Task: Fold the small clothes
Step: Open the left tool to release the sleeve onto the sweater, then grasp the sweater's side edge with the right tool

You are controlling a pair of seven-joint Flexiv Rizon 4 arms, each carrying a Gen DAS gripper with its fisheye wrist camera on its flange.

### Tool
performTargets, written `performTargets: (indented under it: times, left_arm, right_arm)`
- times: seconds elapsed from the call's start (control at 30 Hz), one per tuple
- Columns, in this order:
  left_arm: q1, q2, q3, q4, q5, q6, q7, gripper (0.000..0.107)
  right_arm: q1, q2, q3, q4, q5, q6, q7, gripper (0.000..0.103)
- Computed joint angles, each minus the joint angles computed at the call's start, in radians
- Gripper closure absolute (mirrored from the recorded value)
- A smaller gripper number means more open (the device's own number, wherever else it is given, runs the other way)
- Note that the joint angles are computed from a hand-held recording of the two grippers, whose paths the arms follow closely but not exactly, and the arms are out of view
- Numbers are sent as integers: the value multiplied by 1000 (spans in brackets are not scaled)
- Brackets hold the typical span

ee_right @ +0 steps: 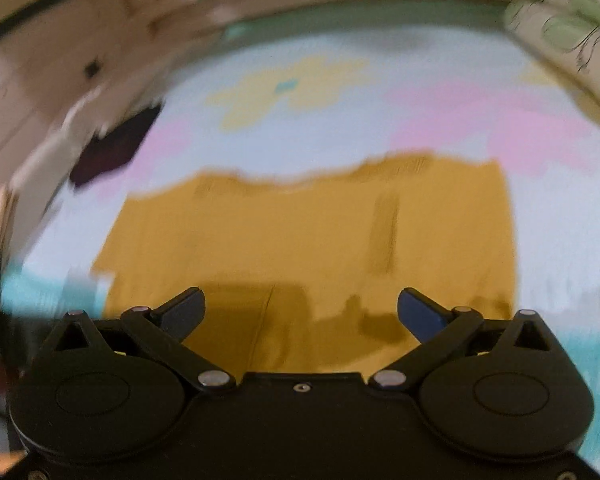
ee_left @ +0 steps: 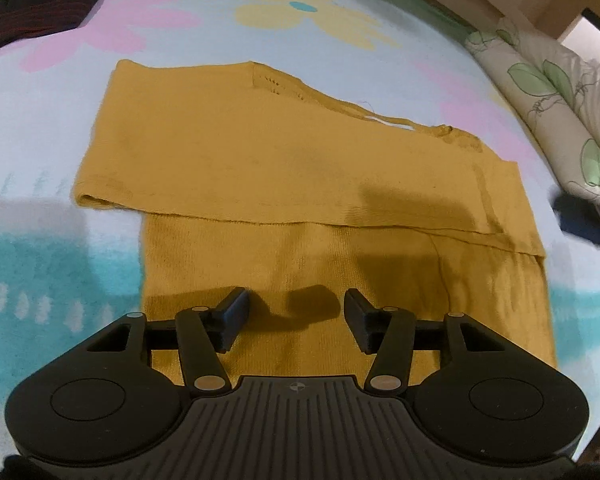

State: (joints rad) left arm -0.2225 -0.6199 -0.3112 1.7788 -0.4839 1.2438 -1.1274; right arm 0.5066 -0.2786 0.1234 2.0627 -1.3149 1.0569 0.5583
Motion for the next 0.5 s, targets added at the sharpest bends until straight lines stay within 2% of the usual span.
performTargets:
  times: [0.03, 0.1, 0.17, 0.27, 0.33, 0.5]
  left_arm:
    - [-2, 0, 2, -2, 2, -5, -3, 52]
    - [2, -2, -6, -6, -3, -13, 3, 46]
    - [-3, -2, -5, -3, -1, -3, 4, 40]
    - [-18, -5, 1, -1, 21, 18, 14, 34]
    - [-50, -5, 38, -13, 65, 17, 0, 34]
    - [-123, -8, 122, -36, 167, 27, -84, 34]
  right_arm:
    - [-14, -10, -16, -5, -17, 24, 28, 2]
    - [-51, -37, -41, -14, -43, 103, 79, 16]
    - [-81, -60, -65, -19, -80, 174, 145, 21]
    - [-103, -88, -87, -29, -158, 207, 274, 21]
    - [-129, -106, -95, -39, -242, 256, 378, 21]
    - [-171, -151, -75, -62, -293, 306, 411, 23]
